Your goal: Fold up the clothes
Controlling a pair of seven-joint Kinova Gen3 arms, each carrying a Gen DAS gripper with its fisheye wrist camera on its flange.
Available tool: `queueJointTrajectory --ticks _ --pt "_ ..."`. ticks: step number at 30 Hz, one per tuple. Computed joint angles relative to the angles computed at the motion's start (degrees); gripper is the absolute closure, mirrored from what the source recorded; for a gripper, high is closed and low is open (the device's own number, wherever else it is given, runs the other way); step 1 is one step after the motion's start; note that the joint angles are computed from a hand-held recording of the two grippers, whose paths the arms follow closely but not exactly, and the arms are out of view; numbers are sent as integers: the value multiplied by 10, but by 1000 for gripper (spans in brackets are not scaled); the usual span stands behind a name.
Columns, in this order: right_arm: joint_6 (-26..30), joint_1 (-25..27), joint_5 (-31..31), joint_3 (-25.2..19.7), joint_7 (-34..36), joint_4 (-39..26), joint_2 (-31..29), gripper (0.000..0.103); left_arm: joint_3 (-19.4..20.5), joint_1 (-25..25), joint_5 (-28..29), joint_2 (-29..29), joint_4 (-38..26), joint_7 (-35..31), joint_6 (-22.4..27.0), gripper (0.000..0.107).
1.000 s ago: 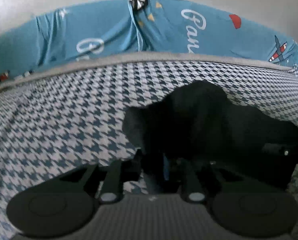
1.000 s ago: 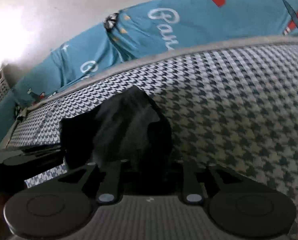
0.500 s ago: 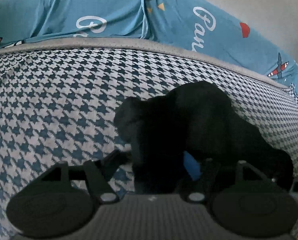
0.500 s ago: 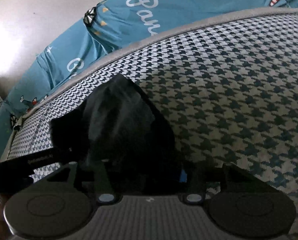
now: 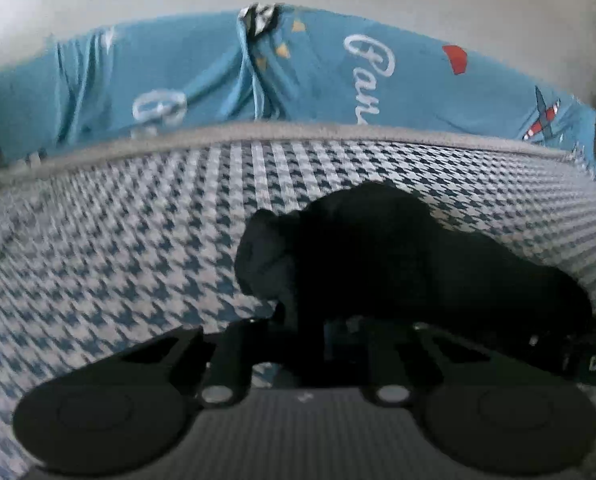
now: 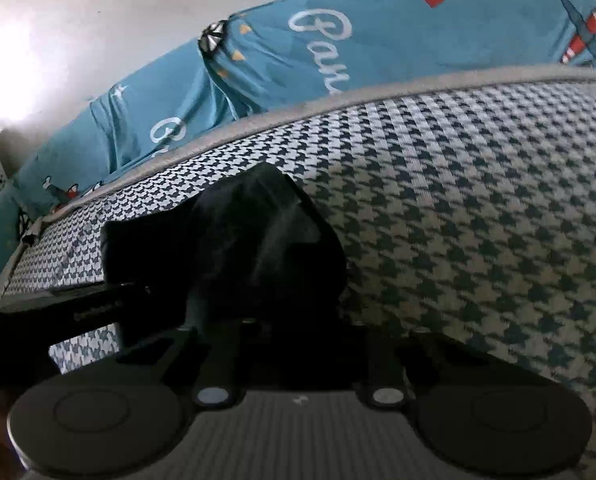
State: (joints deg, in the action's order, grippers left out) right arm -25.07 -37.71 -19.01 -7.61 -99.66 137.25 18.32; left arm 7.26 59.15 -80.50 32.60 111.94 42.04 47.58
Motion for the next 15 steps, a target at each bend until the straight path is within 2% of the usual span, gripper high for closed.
queueJointTrajectory --ticks 3,7,15 --pt "-20 -35 -31 17 42 7 -7 86 1 17 24 8 -21 -30 41 96" --pt "-36 -47 -58 13 72 10 -16 87 -4 36 44 14 -39 -54 87 96" --pt "-48 -69 -107 4 118 3 -22 87 -1 58 67 4 -20 -23 143 97"
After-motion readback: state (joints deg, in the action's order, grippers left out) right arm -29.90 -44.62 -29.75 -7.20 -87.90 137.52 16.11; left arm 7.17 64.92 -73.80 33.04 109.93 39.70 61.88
